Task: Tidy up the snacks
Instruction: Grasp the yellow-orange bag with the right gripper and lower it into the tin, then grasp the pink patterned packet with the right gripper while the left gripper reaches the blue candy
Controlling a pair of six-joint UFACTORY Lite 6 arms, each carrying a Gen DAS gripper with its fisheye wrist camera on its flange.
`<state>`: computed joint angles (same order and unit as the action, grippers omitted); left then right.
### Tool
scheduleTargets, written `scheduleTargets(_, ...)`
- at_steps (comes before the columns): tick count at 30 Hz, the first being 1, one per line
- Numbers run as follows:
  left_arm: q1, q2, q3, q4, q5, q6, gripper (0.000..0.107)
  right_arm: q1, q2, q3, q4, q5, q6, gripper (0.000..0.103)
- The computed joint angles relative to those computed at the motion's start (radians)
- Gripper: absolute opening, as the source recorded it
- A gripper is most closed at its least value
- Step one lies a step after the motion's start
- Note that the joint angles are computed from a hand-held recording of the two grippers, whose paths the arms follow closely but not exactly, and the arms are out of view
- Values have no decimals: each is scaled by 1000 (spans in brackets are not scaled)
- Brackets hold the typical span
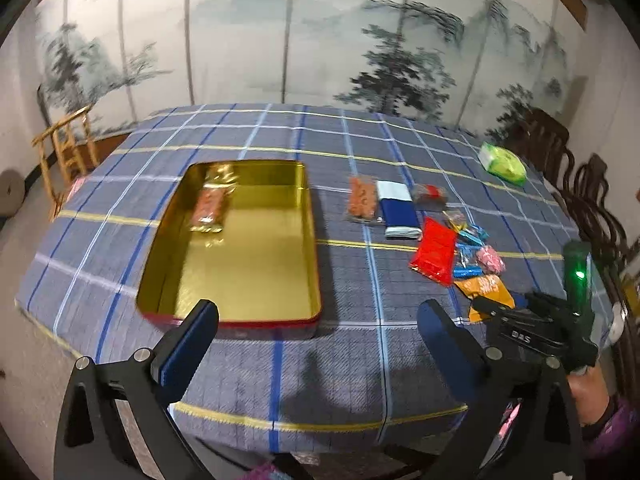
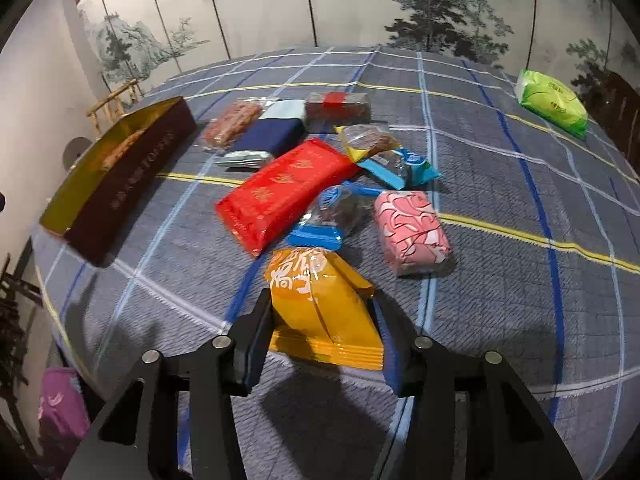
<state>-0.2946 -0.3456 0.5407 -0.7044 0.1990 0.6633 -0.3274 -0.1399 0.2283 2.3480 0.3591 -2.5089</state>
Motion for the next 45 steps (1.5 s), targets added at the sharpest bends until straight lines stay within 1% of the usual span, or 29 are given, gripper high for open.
scheduleTargets(1, 34, -20, -12, -77, 17, 81, 99, -20, -41, -18, -105, 9, 102, 44)
scheduleTargets(2, 66, -51, -32, -139, 24, 132, 102, -33, -105, -43, -209, 11, 206, 44)
scheduleTargets(3, 95, -74, -48, -202, 30, 187, 102, -34, -166, -62, -314, 12, 311, 44)
scheduleTargets(5, 161, -93, -59, -311, 81, 301, 102, 8, -299, -86, -502, -1, 520, 44)
scheduleTargets(6, 164, -112, -73, -315, 66, 306, 102, 40, -343, -81, -584, -15, 625, 44)
scheduleTargets(8, 143, -153, -103, -230, -7, 234, 102, 96, -389, -43, -743, -8, 834, 44)
scheduleTargets(9, 150, -158, -105, -224, -2, 241, 102, 132, -385, -9, -786, -5, 906, 44)
scheduleTargets(10, 160, -158, -105, -224, 4, 250, 102, 167, -367, 28, -791, 0, 937, 44)
scheduleTargets(13, 190, -182, -126, -293, -1, 343, 102, 258, -256, 146, -726, 7, 922, 44)
scheduleTargets(16, 199, -202, -145, -273, -33, 355, 102, 352, -85, 313, -663, 16, 897, 44)
scheduleTargets(18, 207, -199, -150, -204, -52, 313, 102, 415, 69, 462, -648, -3, 904, 44)
scheduleTargets(19, 224, -196, -150, -227, -42, 350, 102, 431, 130, 522, -650, -3, 910, 44)
scheduleTargets(21, 294, -190, -148, -343, 21, 501, 102, 472, 270, 669, -694, -19, 972, 44)
scheduleTargets(24, 367, -171, -138, -390, 56, 583, 102, 526, 469, 892, -897, -63, 1194, 44)
scheduleTargets(25, 368, -165, -137, -370, 45, 566, 102, 539, 541, 972, -978, -64, 1287, 44)
scheduleTargets(27, 419, -135, -122, -403, 73, 628, 102, 549, 633, 1075, -1091, -63, 1415, 44)
scheduleTargets(30, 450, -81, -97, -389, 72, 632, 102, 573, 776, 1247, -1328, -62, 1664, 44)
scheduleTargets(32, 487, -63, -99, -446, 82, 708, 102, 586, 866, 1364, -1491, -47, 1836, 44)
scheduleTargets(33, 493, -55, -95, -450, 79, 716, 102, 595, 909, 1424, -1572, -37, 1923, 44)
scheduleTargets(35, 501, -33, -87, -445, 62, 723, 102, 601, 974, 1507, -1643, -18, 2011, 44)
scheduleTargets(38, 481, -15, -89, -464, -10, 744, 102, 609, 1069, 1641, -1770, 22, 2151, 44)
scheduleTargets(39, 482, -9, -88, -475, -16, 760, 102, 608, 1100, 1686, -1795, 38, 2181, 44)
scheduleTargets(43, 509, -7, -102, -622, -7, 920, 102, 621, 1195, 1828, -1940, 81, 2335, 44)
scheduleTargets(45, 526, 2, -100, -638, 14, 944, 102, 625, 1233, 1886, -1972, 100, 2377, 44)
